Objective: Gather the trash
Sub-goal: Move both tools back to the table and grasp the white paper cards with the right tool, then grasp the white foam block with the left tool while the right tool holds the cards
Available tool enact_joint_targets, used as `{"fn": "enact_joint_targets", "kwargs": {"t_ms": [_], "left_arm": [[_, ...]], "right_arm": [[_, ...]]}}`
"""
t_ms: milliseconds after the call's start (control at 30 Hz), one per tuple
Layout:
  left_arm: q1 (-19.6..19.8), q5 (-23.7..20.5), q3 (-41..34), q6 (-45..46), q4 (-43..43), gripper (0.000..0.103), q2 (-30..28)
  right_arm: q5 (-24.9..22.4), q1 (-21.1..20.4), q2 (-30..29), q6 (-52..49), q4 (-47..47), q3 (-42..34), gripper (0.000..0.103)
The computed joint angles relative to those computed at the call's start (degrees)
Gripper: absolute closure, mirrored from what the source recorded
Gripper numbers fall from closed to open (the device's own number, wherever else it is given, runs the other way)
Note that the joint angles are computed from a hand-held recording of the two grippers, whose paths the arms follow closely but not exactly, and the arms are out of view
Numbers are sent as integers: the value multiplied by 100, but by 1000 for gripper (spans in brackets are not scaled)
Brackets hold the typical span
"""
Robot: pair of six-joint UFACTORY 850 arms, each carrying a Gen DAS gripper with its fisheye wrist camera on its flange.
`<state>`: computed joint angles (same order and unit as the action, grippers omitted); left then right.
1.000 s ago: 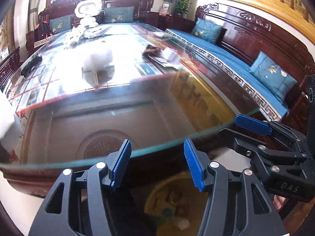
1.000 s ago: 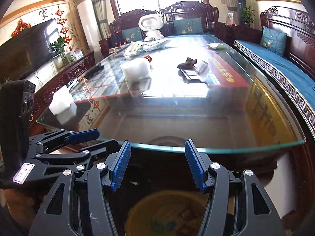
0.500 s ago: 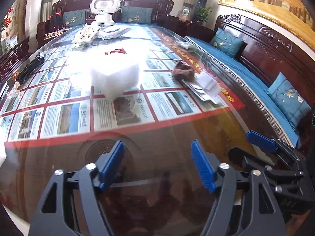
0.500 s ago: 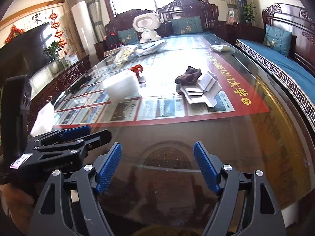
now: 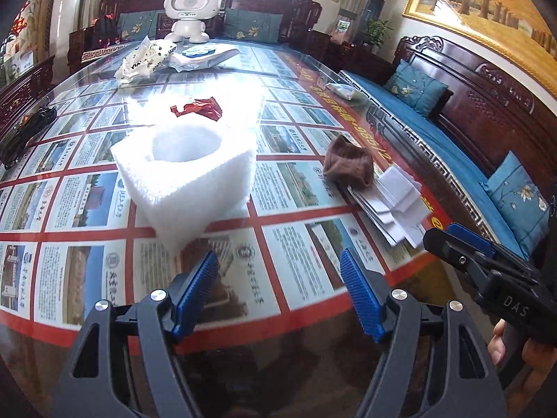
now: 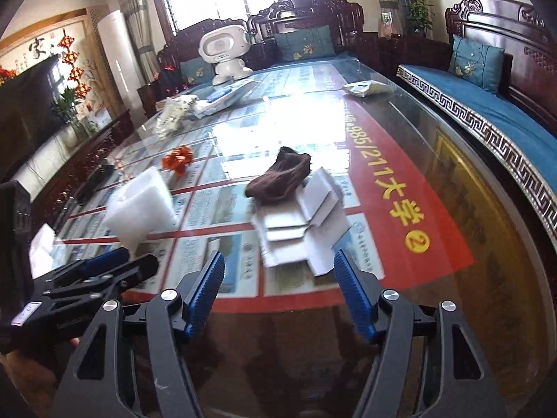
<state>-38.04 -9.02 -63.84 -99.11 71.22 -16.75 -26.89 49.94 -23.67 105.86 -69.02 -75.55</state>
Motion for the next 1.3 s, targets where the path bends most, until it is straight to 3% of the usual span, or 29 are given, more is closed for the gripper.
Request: {"fn": "enact_joint_targets", "kwargs": {"t_ms": [100, 333, 567, 633, 733, 867, 1067, 1167, 1300], "left_arm": [[56, 73, -129, 527, -623, 31, -113], [30, 11, -96, 727, -842, 31, -90], [7, -123, -56, 755, -845, 31, -41], [11, -122, -11, 582, -702, 31, -1], [27, -114, 60, 416, -568, 31, 76], [77, -142, 174, 8, -210, 31, 206], [226, -264, 222, -547, 178, 31, 318], [314, -273, 236, -881, 449, 31, 372], [428, -300, 132, -596, 275, 31, 356]], "right_arm": [[81, -288, -177, -591, 673, -213, 54], [438, -679, -549, -1665, 1861, -572, 54], [175, -623, -745, -2240, 2175, -925, 56], [209, -592, -797, -2447, 2208, -992, 74], [283, -514, -775, -2392, 2027, -980, 93], [278, -355, -616, -1754, 1382, -824, 95], [778, -107, -532, -852, 585, -762, 95], [695, -17, -856, -1547, 1119, -1211, 95], [731, 7, -1150, -2155, 1660, -1621, 95]]}}
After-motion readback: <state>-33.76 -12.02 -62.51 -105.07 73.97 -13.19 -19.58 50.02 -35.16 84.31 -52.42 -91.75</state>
